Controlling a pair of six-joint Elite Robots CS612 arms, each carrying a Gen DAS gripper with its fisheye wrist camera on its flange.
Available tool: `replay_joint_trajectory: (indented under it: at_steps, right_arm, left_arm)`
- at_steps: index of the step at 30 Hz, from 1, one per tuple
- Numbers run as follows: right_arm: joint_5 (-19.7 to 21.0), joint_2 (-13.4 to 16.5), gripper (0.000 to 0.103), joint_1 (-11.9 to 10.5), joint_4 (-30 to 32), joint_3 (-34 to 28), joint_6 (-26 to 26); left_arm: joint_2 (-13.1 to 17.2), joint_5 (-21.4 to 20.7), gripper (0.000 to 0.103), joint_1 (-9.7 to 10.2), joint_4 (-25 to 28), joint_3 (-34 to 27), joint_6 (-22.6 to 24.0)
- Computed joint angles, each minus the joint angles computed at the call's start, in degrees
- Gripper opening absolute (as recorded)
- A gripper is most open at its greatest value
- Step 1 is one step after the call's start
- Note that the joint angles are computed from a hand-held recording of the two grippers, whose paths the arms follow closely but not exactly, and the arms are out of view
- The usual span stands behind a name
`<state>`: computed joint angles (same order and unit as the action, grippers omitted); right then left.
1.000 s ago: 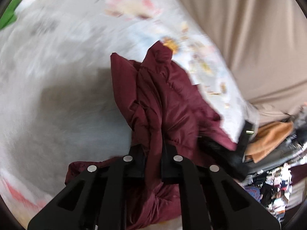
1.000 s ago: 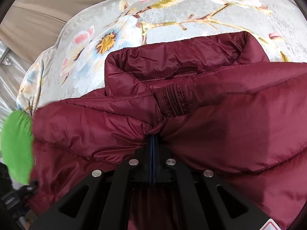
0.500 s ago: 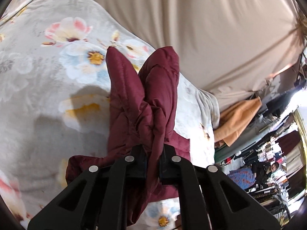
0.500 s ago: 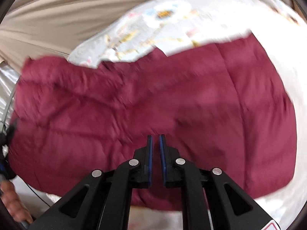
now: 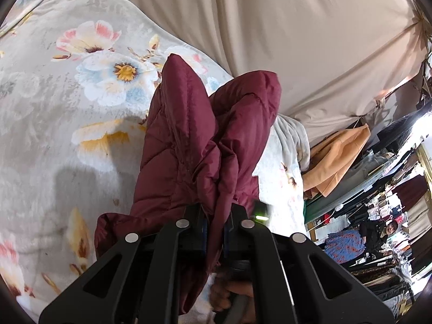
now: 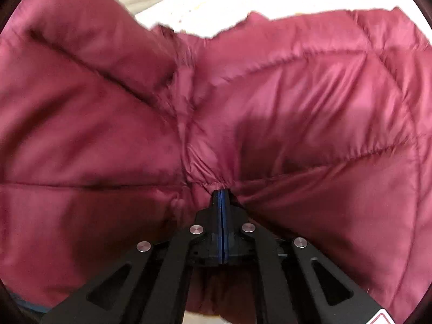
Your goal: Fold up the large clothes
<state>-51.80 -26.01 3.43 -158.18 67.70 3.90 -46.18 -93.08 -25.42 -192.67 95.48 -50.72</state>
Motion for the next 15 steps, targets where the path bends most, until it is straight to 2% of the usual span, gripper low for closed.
replay_joint_trajectory:
  at_steps: [1,3,5,10,15]
  right_arm:
    - [1.8,0.0,0.005,-0.7,-2.2,0.1,2.9]
    - [2.7,0.8,0.005,-1.2,-2.2,-1.7,5.6]
    - [0.4,2.3,0.005,-0.9,0.5,-5.1,5.9]
    - [-0.2,6.7,0.004,1.0,10.6,-14.0,0.6]
    - [1.8,8.8,0.003,1.9,15.6,-18.2,-3.0]
  left_arm:
    - [-0.1,0.3,0.006,-0.02,-0.1,0.0,-0.2]
    - [0.0,0.4,0.006,-0.04,-0.5,0.0,-0.9]
    - [0.0,0.4,0.006,-0.13,-0.7,-0.1,-1.3]
    - [0.1,-0.2,0.006,-0.81,0.2,-1.2,-0.4]
    - [1.3,-0.7,0.006,-1.87,2.9,-3.8,1.6]
